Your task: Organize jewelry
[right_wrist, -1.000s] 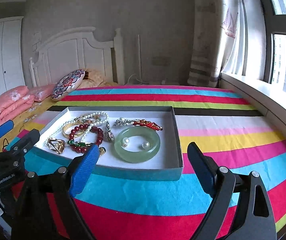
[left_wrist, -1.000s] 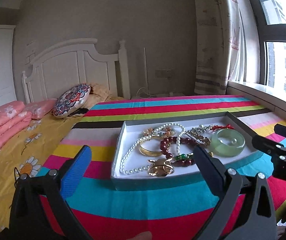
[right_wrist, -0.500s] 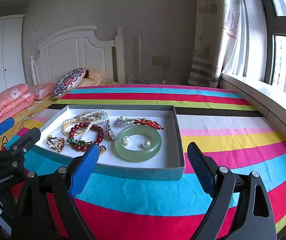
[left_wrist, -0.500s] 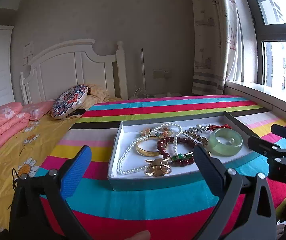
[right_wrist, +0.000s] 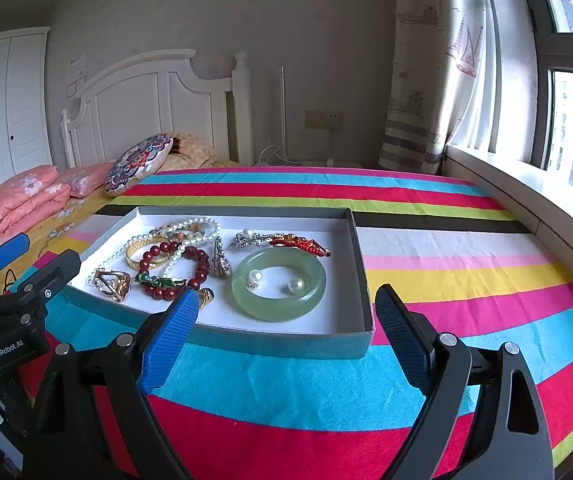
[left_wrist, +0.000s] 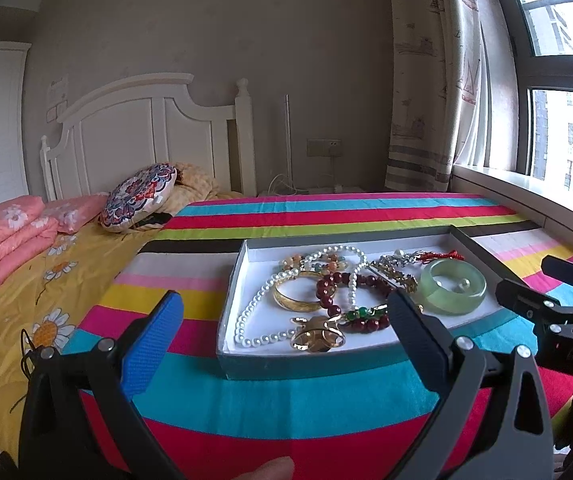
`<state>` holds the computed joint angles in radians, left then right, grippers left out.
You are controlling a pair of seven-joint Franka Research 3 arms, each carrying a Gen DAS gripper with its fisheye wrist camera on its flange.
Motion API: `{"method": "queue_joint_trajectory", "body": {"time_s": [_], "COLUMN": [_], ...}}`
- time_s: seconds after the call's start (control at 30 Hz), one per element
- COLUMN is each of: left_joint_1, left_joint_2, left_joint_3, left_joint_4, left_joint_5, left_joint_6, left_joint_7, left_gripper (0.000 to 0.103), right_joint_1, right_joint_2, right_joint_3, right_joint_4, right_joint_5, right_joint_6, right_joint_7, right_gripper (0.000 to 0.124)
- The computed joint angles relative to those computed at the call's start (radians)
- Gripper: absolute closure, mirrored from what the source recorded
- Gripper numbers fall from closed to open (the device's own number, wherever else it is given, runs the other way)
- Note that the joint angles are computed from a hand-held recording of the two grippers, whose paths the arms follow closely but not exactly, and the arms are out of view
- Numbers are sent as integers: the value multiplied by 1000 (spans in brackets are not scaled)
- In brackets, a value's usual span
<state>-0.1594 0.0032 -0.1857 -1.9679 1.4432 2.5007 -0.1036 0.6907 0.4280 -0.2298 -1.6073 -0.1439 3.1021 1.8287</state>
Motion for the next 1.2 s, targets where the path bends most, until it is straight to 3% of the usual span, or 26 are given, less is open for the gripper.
{"method": "queue_joint_trajectory", "body": {"time_s": [1.2], "left_joint_1": [-9], "left_joint_2": [1], "left_joint_3": [-4], "left_joint_4": [4], "left_joint_5": [10], "left_joint_6": [-26], "left_joint_7": [-8], "left_gripper": [2], "right_joint_1": [-16], "right_joint_2": [4], "right_joint_3": [21], "right_joint_4": [6], "right_joint_5": [14], "right_joint_6": [-10], "right_joint_7": [-13], "right_gripper": [38]}}
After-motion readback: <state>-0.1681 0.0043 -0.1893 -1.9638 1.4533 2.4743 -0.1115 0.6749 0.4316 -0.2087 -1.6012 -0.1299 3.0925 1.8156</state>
